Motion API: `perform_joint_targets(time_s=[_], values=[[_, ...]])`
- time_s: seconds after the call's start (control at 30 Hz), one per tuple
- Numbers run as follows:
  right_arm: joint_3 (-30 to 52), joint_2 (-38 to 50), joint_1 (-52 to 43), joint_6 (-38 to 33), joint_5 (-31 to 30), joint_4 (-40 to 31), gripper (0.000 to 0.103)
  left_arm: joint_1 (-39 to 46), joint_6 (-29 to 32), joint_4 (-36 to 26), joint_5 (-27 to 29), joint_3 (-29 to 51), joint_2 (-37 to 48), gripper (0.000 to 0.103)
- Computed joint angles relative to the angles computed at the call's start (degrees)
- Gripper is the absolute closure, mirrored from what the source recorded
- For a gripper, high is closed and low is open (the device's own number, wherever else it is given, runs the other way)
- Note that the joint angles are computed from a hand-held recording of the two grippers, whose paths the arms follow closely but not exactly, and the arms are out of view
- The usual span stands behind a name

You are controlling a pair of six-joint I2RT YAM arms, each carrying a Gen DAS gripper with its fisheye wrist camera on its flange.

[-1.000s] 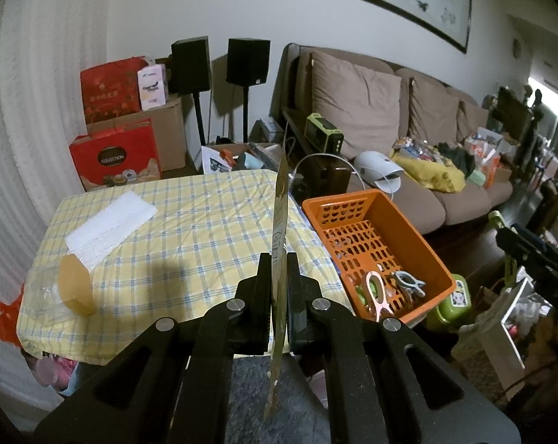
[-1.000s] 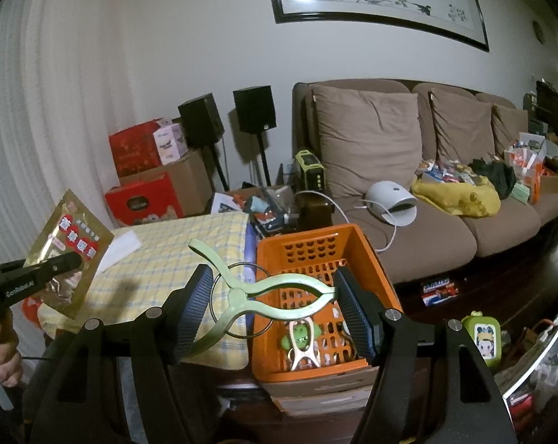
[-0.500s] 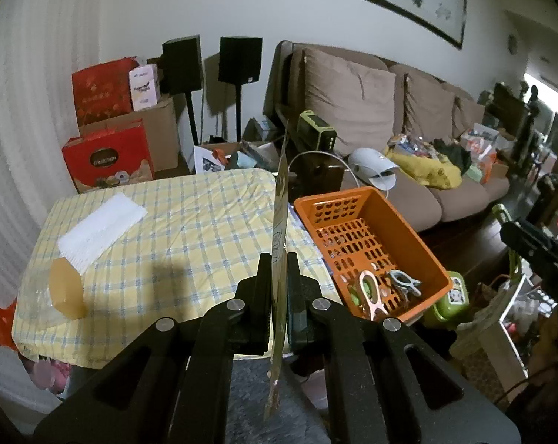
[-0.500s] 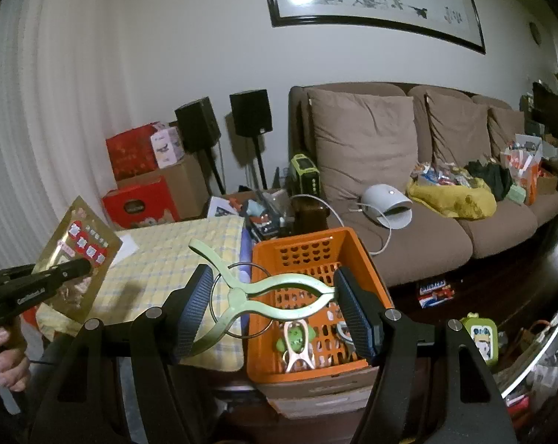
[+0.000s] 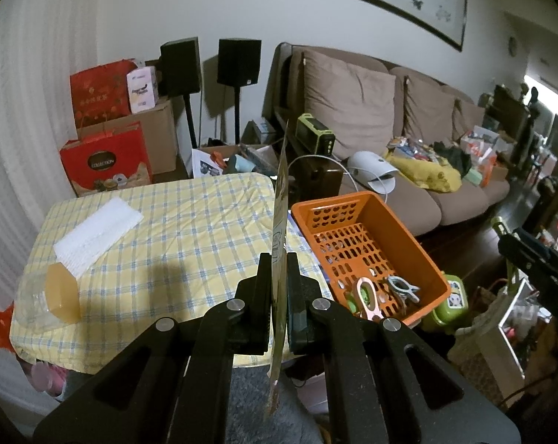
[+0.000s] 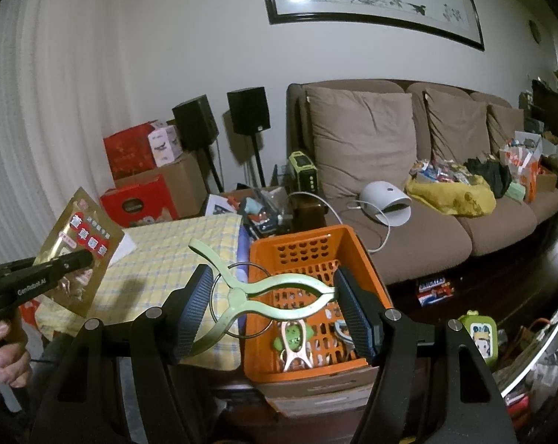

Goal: Organize objects
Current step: 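Keep carrying the gold packet and green clothespin toward the orange basket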

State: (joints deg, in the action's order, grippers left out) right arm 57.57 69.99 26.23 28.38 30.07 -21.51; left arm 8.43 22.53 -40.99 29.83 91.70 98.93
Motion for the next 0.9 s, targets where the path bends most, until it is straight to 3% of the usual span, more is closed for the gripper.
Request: perform_joint_targets(time_s=[0.9], values=[[-0.7,-0.6,-0.1,0.9,-0.1,0.8,0.034,-2.7,-1.8,2.6,-1.7,-1.0,1.0,0.097]])
